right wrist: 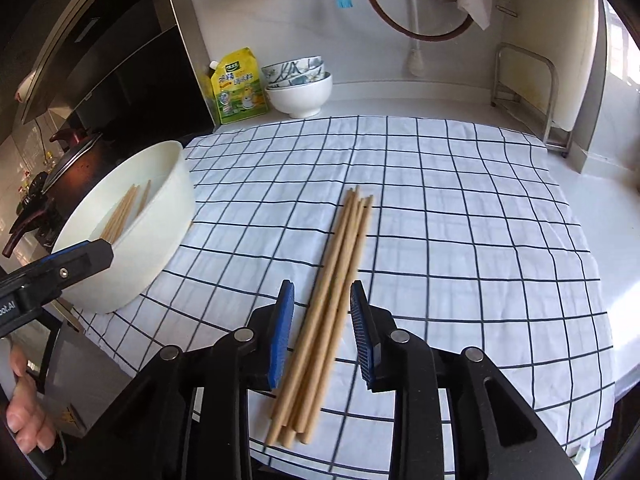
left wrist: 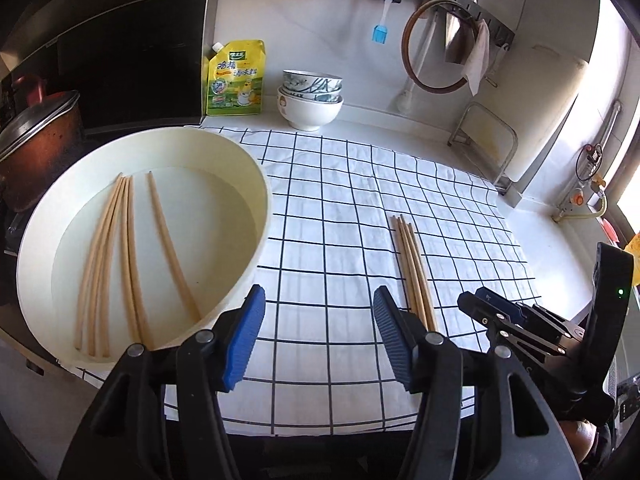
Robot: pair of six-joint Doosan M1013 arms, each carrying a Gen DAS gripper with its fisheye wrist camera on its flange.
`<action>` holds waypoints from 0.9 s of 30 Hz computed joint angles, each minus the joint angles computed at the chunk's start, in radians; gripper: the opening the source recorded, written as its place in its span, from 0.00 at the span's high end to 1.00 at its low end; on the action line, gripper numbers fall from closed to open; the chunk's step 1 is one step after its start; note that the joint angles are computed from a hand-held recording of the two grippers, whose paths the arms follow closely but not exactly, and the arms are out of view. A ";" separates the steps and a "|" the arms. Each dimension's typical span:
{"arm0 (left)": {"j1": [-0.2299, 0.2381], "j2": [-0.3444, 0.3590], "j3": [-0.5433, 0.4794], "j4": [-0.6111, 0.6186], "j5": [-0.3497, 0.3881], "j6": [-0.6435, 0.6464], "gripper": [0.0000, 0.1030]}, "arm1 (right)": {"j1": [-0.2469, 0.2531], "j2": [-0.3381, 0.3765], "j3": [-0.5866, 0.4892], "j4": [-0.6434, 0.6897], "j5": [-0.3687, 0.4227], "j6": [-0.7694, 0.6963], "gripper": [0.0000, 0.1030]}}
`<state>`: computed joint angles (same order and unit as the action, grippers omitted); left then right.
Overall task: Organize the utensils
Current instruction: 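Withdraw both open tools from the basin back to the chopstick bundle, then separate a chopstick from the bundle with the right tool while the left tool grasps another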
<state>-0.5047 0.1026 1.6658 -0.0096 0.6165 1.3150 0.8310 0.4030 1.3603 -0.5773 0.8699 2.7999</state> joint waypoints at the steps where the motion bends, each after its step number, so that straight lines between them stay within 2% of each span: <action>1: -0.005 0.001 -0.001 0.003 0.001 0.000 0.45 | -0.001 -0.002 0.006 0.000 0.003 0.006 0.73; 12: -0.040 0.020 0.002 0.027 0.012 -0.020 0.38 | -0.011 0.010 0.025 0.028 0.024 -0.002 0.69; 27: -0.044 0.056 -0.003 0.022 0.032 -0.032 0.32 | -0.019 0.043 -0.005 0.079 0.050 -0.074 0.67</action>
<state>-0.5490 0.1583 1.6630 0.0122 0.6487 1.2831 0.8117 0.4464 1.3554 -0.4984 0.9202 2.7256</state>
